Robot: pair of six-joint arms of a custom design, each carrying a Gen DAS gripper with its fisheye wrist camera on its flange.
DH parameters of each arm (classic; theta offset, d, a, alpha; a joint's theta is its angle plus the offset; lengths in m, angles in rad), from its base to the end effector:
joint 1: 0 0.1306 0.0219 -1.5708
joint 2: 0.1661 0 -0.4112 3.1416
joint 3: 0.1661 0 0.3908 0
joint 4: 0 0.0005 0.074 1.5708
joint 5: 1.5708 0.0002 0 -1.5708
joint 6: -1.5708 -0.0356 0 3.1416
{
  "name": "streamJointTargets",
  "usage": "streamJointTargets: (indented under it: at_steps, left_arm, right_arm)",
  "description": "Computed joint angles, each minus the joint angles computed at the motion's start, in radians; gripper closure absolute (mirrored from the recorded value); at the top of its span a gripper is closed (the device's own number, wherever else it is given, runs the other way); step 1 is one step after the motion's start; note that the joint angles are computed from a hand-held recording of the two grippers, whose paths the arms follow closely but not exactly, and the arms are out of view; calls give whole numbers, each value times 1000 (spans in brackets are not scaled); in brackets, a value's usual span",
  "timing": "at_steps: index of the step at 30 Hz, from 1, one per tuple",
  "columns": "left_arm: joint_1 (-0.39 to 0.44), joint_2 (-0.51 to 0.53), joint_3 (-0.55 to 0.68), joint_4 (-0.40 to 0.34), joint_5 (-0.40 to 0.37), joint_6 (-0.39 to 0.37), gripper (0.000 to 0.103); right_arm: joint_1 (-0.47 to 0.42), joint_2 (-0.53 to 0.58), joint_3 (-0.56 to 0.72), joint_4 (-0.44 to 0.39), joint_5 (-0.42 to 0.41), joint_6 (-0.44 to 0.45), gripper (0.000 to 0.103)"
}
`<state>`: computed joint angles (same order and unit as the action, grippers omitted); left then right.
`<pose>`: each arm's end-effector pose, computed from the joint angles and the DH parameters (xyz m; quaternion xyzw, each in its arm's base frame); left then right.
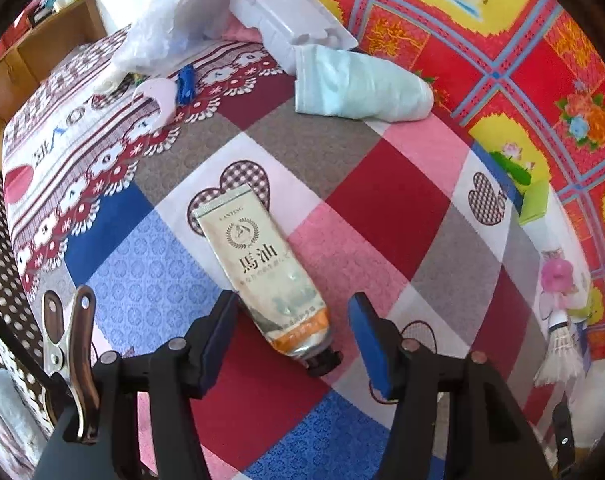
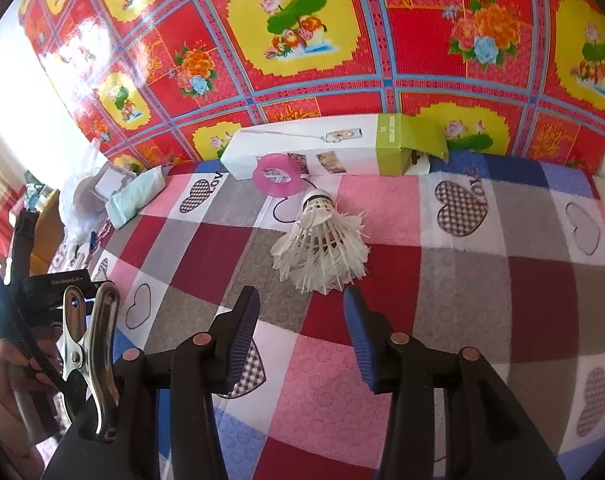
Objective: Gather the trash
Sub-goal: 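Move the left tool to the cream tube while the right tool approaches the white shuttlecock, then close the right tool on the shuttlecock while the left tool closes on the cream tube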
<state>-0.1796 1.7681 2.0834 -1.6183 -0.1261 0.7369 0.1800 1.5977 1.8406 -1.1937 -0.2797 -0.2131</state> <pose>0.5599 -0.0976 0.5307 -0.2801 0.9486 -0.0029 0.1471 0.5324 0.1064 0.5400 -0.0269 0.9436 0.1892 0.2703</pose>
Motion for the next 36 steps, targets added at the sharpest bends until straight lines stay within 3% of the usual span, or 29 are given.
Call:
streamJointTargets:
  at_steps: [2,5,9,18,32,33,36]
  left_arm:
    - [-6,12,13,-5,-18,-28,43]
    - [-15,33,33,-7,-51,-57,58]
    - [-12,26,20,15,-43,-80,62]
    - [-14,-9,-32,54,7,-140,63]
    - [-52,-84,-98,99,76,-192,63]
    - [-54,-90,-103,101,81,-197,63]
    - [-58,-104,-115,110,91,-212,63]
  right_arm:
    - [1,4,0,-1,-11,-6,58]
    - [5,11,4,-2,-11,-4,58]
    - [11,22,14,-4,-7,-3,58]
    - [20,49,31,-11,-7,-30,58]
    - [35,108,95,0,95,-111,58]
    - [34,112,98,1,95,-121,59]
    - [36,113,96,10,103,-129,76]
